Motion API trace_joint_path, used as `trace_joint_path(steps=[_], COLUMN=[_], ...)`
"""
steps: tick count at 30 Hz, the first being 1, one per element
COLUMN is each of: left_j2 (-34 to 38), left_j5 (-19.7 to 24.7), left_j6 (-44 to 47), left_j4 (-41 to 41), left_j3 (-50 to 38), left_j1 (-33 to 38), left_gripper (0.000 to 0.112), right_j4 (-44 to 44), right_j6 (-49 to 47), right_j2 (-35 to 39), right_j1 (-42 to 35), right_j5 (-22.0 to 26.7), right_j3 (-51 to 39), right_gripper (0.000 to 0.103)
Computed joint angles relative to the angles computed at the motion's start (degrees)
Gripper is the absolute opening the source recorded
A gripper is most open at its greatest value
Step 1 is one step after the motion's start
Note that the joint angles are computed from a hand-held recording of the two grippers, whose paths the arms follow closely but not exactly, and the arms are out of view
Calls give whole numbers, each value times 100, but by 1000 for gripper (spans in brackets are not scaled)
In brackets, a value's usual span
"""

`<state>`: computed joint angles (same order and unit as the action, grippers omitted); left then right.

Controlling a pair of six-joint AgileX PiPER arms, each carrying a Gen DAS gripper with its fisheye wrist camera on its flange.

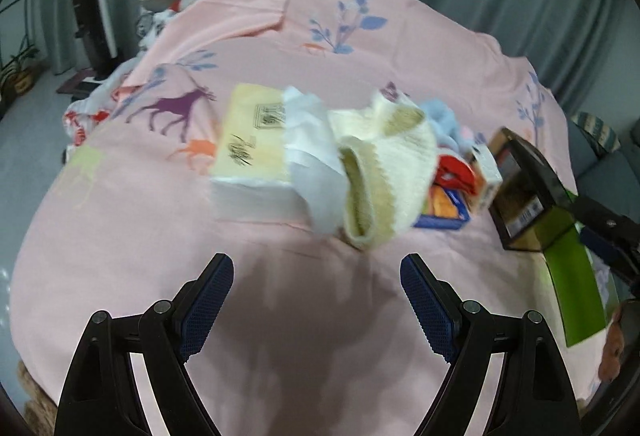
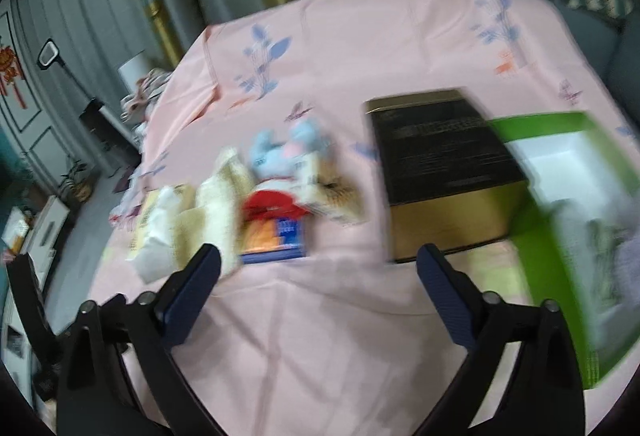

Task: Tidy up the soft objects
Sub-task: 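Grasp the cream-and-tan towel with the right gripper and lift it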

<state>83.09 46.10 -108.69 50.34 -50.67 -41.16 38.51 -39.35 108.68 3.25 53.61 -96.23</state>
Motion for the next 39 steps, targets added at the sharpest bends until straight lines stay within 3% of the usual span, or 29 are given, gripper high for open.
trace_joint_path(steps=[4, 8, 13, 15, 17, 18, 21, 27, 31, 35, 39], left_j2=[-145, -222, -418, -463, -468, -468, -486, -528, -543, -641, -482], left_j5=[25, 211, 27, -40, -60, -46, -20, -19, 15, -315, -567], left_j6=[-107, -146, -49, -25, -8, -17, -16, -50, -3, 27, 381], left_j4=[78, 60, 11, -26, -54, -58, -60, -43, -65, -118, -356], left_j3=[132, 182, 340, 379, 384, 385, 387, 406, 401, 482, 371], left_j1=[32, -27, 108, 177, 213, 202, 192, 169, 155, 197, 256], left_gripper=[86, 86, 86, 86, 86, 86, 86, 86, 86, 86, 86], right_j4=[86, -549, -1308, -1420, -1467, -1511, -957, 106, 183, 164, -142], right_j6=[497, 1257, 2045, 2252, 2172, 2137, 1823, 571, 200, -278, -830], right_j2=[628, 1275, 1921, 2142, 2155, 2168, 1956, 562, -70, -558, -943], right_j1=[643, 1364, 1812, 1852, 1875, 1883, 1637, 1017, 624, 144, 39], right_j5=[476, 350, 273, 392, 220, 215, 282, 473, 849, 1183, 693], right_j3=[-682, -1363, -2175, -2487, -2428, -2431, -2168, -938, -579, -88, 865], right_gripper=[87, 74, 74, 62, 20, 15, 13, 13, 13, 14, 17])
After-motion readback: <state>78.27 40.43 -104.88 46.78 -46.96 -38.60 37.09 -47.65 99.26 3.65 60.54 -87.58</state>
